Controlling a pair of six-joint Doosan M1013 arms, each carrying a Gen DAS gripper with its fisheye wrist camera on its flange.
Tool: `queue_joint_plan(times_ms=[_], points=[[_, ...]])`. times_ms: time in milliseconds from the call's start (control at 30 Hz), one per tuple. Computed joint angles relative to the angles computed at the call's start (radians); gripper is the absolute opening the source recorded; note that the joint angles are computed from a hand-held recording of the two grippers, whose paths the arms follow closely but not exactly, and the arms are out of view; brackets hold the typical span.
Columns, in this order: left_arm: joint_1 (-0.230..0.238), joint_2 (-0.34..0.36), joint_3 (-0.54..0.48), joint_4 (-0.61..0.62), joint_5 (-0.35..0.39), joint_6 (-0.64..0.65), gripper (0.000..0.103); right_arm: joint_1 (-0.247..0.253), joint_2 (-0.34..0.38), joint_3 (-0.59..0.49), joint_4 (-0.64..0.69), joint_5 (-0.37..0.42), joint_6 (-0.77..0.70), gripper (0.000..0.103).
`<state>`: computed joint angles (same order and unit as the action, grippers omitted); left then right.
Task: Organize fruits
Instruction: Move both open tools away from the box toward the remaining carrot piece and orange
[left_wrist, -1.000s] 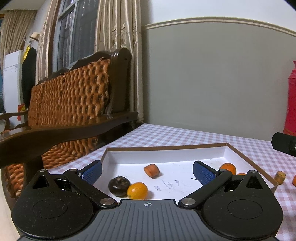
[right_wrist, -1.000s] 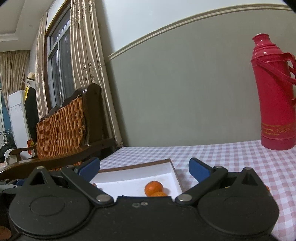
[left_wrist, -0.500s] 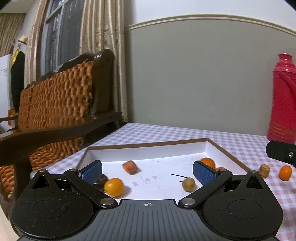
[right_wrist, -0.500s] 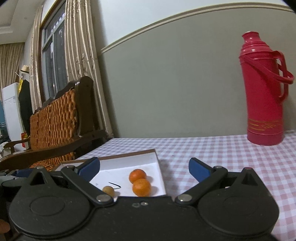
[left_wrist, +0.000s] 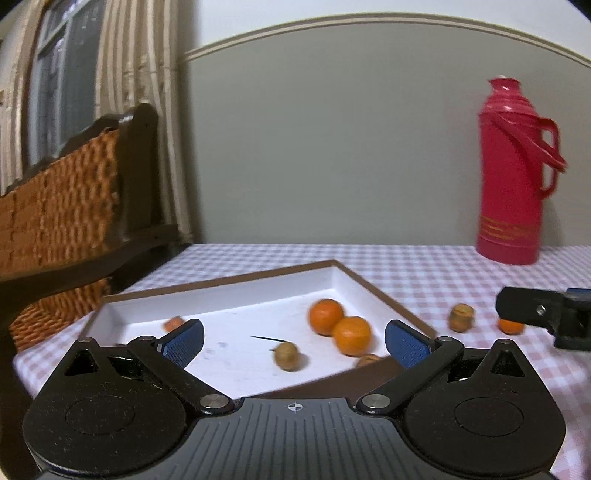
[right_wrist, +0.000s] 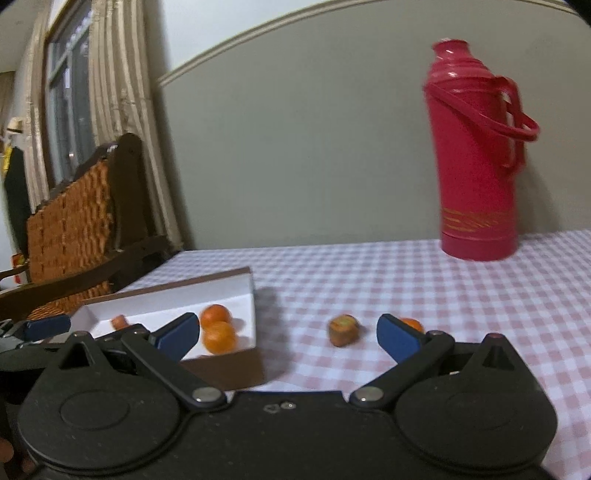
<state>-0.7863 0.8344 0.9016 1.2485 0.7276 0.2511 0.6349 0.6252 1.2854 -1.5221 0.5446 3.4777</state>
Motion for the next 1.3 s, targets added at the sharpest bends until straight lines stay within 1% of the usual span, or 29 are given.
queue_joint_plan(times_ms=[133, 233, 467, 567, 633, 767, 833, 867, 900, 933, 967, 1033, 1100, 1167, 1233, 1267, 1300], points=[[-0.008, 0.007, -0.012, -0.044, -0.041, 0.056, 0.103, -0.005, -0.009, 0.008, 0.083, 0.029, -0.043, 0.097], [-0.012, 0.014, -0.025, -0.101, -0.068, 0.114, 0.103, -0.007, -0.011, 0.009, 0.143, 0.054, -0.093, 0.097], [-0.018, 0.032, -0.060, -0.213, -0.092, 0.216, 0.103, -0.013, -0.017, 0.013, 0.238, 0.099, -0.178, 0.094], [-0.019, 0.038, -0.073, -0.248, -0.098, 0.250, 0.103, -0.016, -0.021, 0.020, 0.259, 0.109, -0.194, 0.089], [-0.021, 0.043, -0.080, -0.258, -0.099, 0.266, 0.103, -0.018, -0.024, 0.025, 0.266, 0.114, -0.195, 0.083], [-0.024, 0.053, -0.096, -0.271, -0.101, 0.285, 0.103, -0.021, -0.029, 0.034, 0.278, 0.117, -0.198, 0.078], [-0.025, 0.056, -0.102, -0.274, -0.104, 0.286, 0.103, -0.023, -0.030, 0.036, 0.285, 0.117, -0.202, 0.072], [-0.025, 0.059, -0.106, -0.280, -0.106, 0.295, 0.100, -0.024, -0.030, 0.038, 0.289, 0.115, -0.205, 0.069], [-0.025, 0.060, -0.108, -0.286, -0.109, 0.303, 0.092, -0.025, -0.031, 0.041, 0.285, 0.113, -0.199, 0.065], [-0.025, 0.063, -0.115, -0.308, -0.111, 0.325, 0.090, -0.025, -0.031, 0.042, 0.282, 0.117, -0.196, 0.061], [-0.024, 0.067, -0.123, -0.331, -0.112, 0.347, 0.088, -0.026, -0.031, 0.043, 0.283, 0.118, -0.198, 0.059], [-0.024, 0.073, -0.133, -0.349, -0.114, 0.364, 0.084, -0.030, -0.031, 0.043, 0.299, 0.114, -0.208, 0.052], [-0.024, 0.078, -0.143, -0.364, -0.121, 0.387, 0.075, -0.034, -0.030, 0.042, 0.316, 0.107, -0.217, 0.048], [-0.025, 0.085, -0.154, -0.373, -0.121, 0.410, 0.071, -0.038, -0.030, 0.041, 0.328, 0.099, -0.223, 0.044], [-0.025, 0.095, -0.171, -0.392, -0.118, 0.439, 0.065, -0.041, -0.029, 0.039, 0.337, 0.089, -0.227, 0.038], [-0.024, 0.098, -0.177, -0.406, -0.120, 0.455, 0.056, -0.043, -0.028, 0.036, 0.341, 0.087, -0.231, 0.036], [-0.023, 0.102, -0.185, -0.423, -0.121, 0.472, 0.051, -0.044, -0.026, 0.033, 0.347, 0.085, -0.235, 0.035]])
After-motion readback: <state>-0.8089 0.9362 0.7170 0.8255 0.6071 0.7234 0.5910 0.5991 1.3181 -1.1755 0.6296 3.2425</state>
